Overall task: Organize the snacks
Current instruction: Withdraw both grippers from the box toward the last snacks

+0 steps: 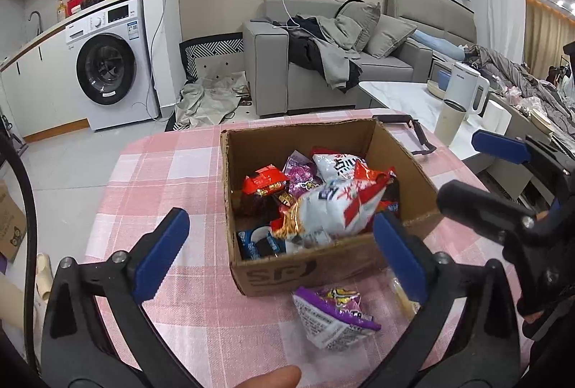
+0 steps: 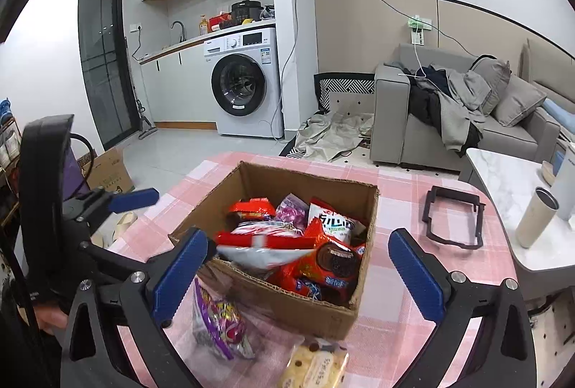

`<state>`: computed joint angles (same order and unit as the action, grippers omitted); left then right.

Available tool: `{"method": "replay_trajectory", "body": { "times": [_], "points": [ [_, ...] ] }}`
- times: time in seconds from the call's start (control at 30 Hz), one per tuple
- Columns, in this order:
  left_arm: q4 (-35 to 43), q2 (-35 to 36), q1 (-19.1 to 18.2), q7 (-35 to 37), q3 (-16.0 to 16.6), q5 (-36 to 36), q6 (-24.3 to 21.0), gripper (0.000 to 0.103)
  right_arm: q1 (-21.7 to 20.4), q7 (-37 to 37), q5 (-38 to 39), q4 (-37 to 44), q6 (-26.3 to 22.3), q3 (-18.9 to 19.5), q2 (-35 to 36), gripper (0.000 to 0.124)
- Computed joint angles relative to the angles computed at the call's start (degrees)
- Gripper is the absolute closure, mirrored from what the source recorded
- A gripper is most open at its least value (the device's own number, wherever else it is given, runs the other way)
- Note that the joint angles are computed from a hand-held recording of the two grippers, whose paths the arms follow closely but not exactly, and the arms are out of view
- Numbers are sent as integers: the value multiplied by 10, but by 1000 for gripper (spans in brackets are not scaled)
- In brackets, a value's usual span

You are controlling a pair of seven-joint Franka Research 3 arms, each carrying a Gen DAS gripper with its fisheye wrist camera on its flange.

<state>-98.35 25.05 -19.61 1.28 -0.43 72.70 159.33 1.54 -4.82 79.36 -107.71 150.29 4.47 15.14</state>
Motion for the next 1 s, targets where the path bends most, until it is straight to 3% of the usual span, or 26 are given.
{"method": "replay_trajectory", "body": {
  "times": [0.4, 1.0],
  "points": [
    [-95, -70, 0, -59, -32, 51, -30, 1, 5, -30, 31, -58, 12, -15, -42, 21],
    [-137, -80, 21, -61, -54, 25, -31, 1, 15, -25, 25, -96, 24, -26, -53, 21]
  ]
}}
